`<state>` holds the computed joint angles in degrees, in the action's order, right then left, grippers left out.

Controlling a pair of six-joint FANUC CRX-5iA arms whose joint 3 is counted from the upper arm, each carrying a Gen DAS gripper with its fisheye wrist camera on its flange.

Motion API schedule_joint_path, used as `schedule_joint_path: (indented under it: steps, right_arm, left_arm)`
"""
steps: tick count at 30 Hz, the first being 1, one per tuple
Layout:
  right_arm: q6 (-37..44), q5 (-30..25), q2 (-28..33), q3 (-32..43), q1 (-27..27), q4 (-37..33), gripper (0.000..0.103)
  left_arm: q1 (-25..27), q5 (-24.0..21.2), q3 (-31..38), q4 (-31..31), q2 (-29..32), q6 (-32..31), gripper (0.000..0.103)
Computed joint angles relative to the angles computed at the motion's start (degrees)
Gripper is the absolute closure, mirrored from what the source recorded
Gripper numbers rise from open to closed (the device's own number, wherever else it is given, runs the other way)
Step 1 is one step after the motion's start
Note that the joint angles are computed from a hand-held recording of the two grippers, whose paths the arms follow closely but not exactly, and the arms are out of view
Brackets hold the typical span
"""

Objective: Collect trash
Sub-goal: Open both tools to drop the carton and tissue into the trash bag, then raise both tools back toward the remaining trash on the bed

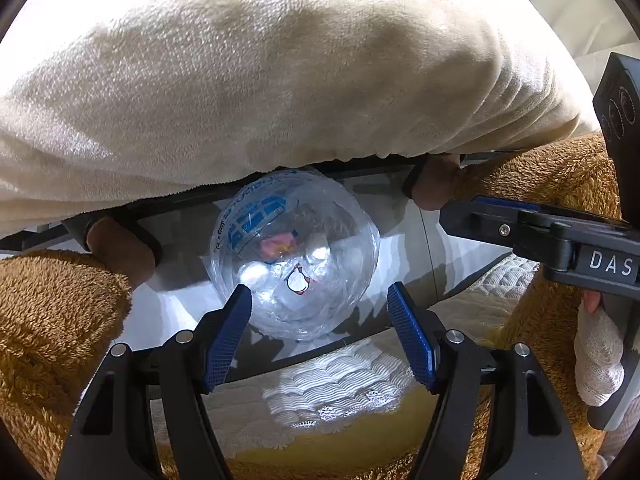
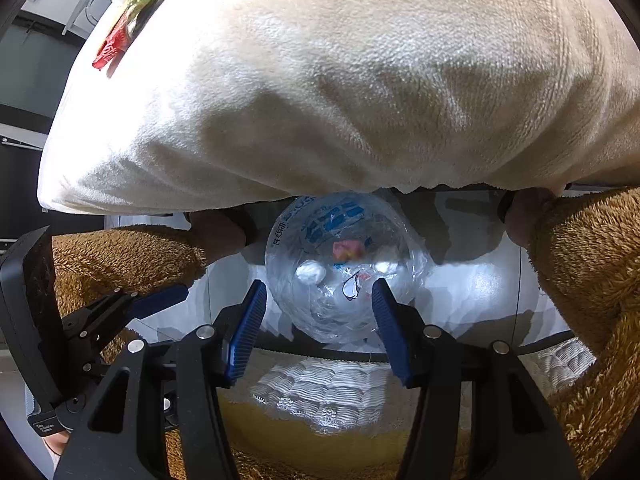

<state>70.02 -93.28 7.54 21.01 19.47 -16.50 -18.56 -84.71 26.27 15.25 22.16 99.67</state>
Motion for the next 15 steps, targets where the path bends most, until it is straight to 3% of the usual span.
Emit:
schedule_joint_path:
  steps: [7, 15]
  right_arm:
    - [2.6, 4.4, -3.3, -2.1, 1.0, 0.8, 0.048]
    - [8.5, 12.3, -9.1, -4.6, 0.5, -0.5, 0.048]
  left_arm:
    - [0.2, 3.5, -2.2, -0.4, -2.5, -0.3, 0.034]
    - [1.8, 13.0, -8.7, 2.3, -8.6, -2.4, 0.034]
